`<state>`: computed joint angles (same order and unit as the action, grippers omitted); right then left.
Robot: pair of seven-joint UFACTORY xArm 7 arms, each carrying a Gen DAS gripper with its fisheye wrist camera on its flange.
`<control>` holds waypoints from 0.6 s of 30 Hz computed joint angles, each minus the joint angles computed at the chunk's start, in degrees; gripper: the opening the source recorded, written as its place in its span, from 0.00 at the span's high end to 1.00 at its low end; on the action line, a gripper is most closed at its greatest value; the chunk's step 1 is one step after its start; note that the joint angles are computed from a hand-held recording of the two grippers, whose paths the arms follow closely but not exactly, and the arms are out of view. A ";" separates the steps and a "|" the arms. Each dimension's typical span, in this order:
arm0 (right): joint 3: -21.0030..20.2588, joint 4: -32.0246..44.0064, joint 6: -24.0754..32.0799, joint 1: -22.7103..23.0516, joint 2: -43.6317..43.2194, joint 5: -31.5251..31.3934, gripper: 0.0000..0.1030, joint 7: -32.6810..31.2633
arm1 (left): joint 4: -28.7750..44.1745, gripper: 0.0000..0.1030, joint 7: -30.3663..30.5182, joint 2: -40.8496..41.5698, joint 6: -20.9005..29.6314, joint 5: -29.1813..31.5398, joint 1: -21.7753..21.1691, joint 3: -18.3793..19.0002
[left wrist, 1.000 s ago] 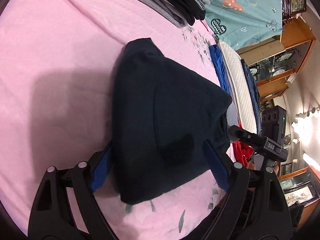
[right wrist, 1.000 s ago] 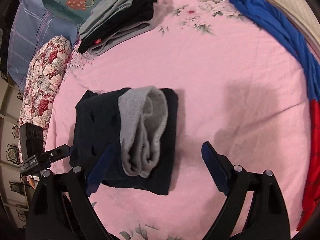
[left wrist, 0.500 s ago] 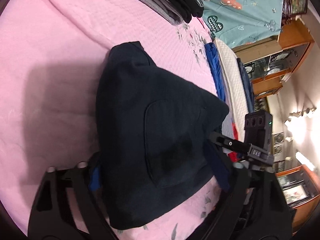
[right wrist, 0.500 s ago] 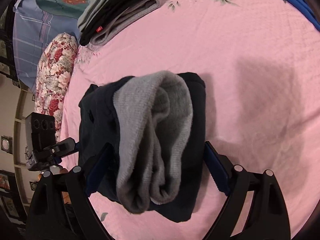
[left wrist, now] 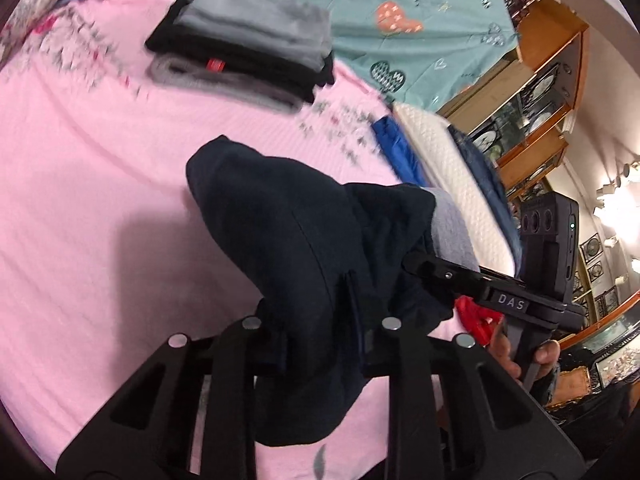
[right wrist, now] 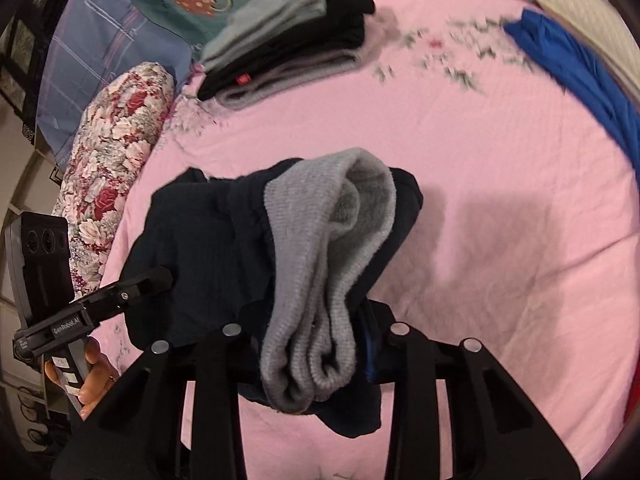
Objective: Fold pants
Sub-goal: 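Grasp the folded bundle with the right tool and lift it, then place the bundle on top of the clothes stack and open the right tool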
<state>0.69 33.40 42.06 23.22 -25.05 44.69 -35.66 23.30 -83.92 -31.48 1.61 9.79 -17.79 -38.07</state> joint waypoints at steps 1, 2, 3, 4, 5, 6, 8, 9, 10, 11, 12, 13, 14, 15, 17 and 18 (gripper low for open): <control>0.16 1.55 0.10 0.11 0.15 -0.39 0.67 -0.17 | 0.36 0.78 1.93 -0.84 1.21 0.11 -1.72 3.04; 0.21 3.87 0.21 0.39 0.92 -0.54 0.67 -0.61 | 1.73 0.78 5.80 -1.61 3.53 0.35 -4.01 8.31; 0.09 5.90 0.33 0.66 1.76 -0.45 0.67 -0.93 | 3.32 0.78 9.36 -1.57 5.61 0.41 -5.30 12.04; 0.09 9.50 0.10 1.11 3.90 0.26 0.67 -1.56 | 5.28 0.77 12.97 -1.28 7.74 0.47 -5.71 15.21; 0.26 12.89 -0.04 1.15 6.27 1.03 0.67 -2.10 | 7.72 0.77 16.28 -0.63 9.39 0.51 -4.67 18.14; 1.58 17.44 0.24 -0.16 9.75 2.38 0.67 -2.52 | 10.17 0.78 19.85 0.99 10.42 -0.04 -4.35 21.13; 1.87 29.39 1.68 -0.37 19.19 2.65 0.67 -0.97 | 16.86 0.78 28.79 6.58 12.68 -2.36 -4.94 28.63; 2.19 35.39 1.95 -0.25 23.86 0.17 0.67 1.33 | 19.07 0.78 31.62 8.88 12.92 -3.73 -4.77 30.59; 3.53 41.39 -0.17 -0.57 28.97 0.09 0.67 2.72 | 22.13 0.78 35.27 11.78 13.68 -5.48 -4.97 32.91; 4.42 47.38 -0.90 -0.72 33.77 -2.09 0.67 5.10 | 25.84 0.78 39.30 15.37 14.55 -6.98 -4.54 35.12; 6.07 53.38 -1.74 -1.43 38.57 -5.34 0.67 7.91 | 28.20 0.78 41.90 18.33 13.92 -8.50 -3.85 36.42; 5.33 59.38 -2.40 -0.06 43.32 -6.96 0.67 9.81 | 30.11 0.77 45.86 21.37 12.57 -11.35 -4.01 38.13; 5.58 65.37 -0.67 -0.02 47.54 -10.17 0.67 12.46 | 31.15 0.76 50.03 23.93 11.31 -14.98 -4.34 39.57; 5.88 71.37 0.24 0.10 52.08 -12.25 0.66 14.11 | 31.88 0.76 53.51 25.94 10.58 -18.85 -4.48 40.44; 9.68 83.36 1.11 -1.26 62.34 -19.83 0.66 18.61 | 33.42 0.74 62.02 31.52 10.28 -29.77 -4.19 41.93; 8.70 89.36 4.11 -0.24 66.68 -21.38 0.65 20.05 | 33.61 0.66 64.33 33.17 9.84 -32.38 -3.31 41.49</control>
<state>9.40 122.76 46.17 22.97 41.63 23.31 -15.60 56.91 -19.59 1.69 11.45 -22.59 -21.11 3.42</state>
